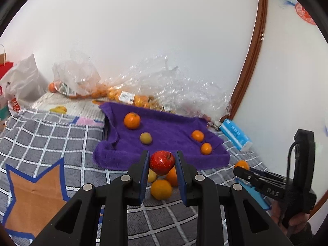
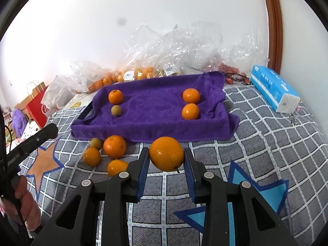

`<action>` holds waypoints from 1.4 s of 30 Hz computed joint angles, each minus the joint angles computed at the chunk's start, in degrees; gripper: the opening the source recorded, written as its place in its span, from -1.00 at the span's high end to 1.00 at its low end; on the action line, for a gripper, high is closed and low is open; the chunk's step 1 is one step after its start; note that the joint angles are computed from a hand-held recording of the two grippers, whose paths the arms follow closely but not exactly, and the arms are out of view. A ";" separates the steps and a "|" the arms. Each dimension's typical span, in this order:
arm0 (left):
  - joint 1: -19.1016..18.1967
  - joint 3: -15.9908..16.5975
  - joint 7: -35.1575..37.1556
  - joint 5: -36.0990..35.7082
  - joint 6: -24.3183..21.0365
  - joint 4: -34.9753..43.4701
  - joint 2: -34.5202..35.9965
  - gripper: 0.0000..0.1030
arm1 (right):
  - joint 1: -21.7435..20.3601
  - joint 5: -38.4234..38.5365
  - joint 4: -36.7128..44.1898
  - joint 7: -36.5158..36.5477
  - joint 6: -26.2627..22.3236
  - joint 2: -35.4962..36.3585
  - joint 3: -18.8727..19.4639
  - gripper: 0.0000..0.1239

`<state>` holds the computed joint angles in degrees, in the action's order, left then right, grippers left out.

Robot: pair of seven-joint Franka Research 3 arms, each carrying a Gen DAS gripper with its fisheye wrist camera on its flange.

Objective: Organize fruits
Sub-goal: 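Lift the red apple with the left gripper while the right carries the orange over the towel, then open the right gripper to set the orange down while the left releases the apple onto the towel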

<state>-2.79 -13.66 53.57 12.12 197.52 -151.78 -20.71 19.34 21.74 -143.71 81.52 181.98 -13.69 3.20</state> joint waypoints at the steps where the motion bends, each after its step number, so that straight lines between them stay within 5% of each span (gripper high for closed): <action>1: 0.14 -0.23 -0.29 -0.36 -1.12 0.20 -0.80 0.53 | -1.28 -0.76 0.14 0.71 -0.21 -0.16 1.12 0.46; 3: -0.11 0.11 -0.97 -0.39 -2.77 0.62 -1.85 0.53 | -5.47 -3.73 0.72 3.44 -1.34 -0.78 4.65 0.46; 6: 1.46 -0.91 -1.64 -0.33 -4.81 1.31 -3.30 0.53 | -3.88 -3.98 1.05 3.24 -0.65 -1.15 2.99 0.46; 10: 4.24 -2.68 -2.88 0.57 -9.17 3.03 -4.37 0.53 | -7.16 -6.64 2.62 5.79 -2.23 -0.98 5.26 0.46; 16: 0.67 2.44 -4.21 1.77 -9.40 5.43 -0.99 0.53 | -13.38 -14.36 5.76 11.24 -2.49 1.11 9.79 0.46; 22: -4.95 9.15 -3.30 1.75 -10.35 10.34 4.03 0.53 | -15.65 -22.01 10.01 15.53 -1.26 5.55 10.74 0.46; 27: -6.00 10.70 -1.42 0.87 -12.54 15.67 8.36 0.53 | -16.17 -28.78 14.31 20.62 -1.00 10.12 9.38 0.46; 29: -10.95 15.19 1.36 -2.09 -12.89 17.37 9.98 0.53 | -17.70 -35.97 16.56 27.38 -0.94 12.10 9.20 0.46; 32: -17.71 20.89 7.03 -9.09 -13.56 21.02 13.39 0.53 | -15.61 -32.25 18.95 23.79 -0.59 14.39 7.03 0.46; 36: -23.76 25.31 16.70 -21.24 -13.83 24.93 17.43 0.53 | -12.55 -36.77 21.89 27.19 -0.32 17.20 2.90 0.46; 39: -22.38 23.91 17.43 -23.05 -13.76 26.77 20.07 0.53 | -14.41 -27.16 23.25 18.82 -0.76 19.45 5.93 0.46; 42: -20.05 22.13 13.64 -18.83 -14.34 27.75 22.05 0.53 | -12.19 -25.55 24.57 17.84 -1.13 21.86 3.63 0.46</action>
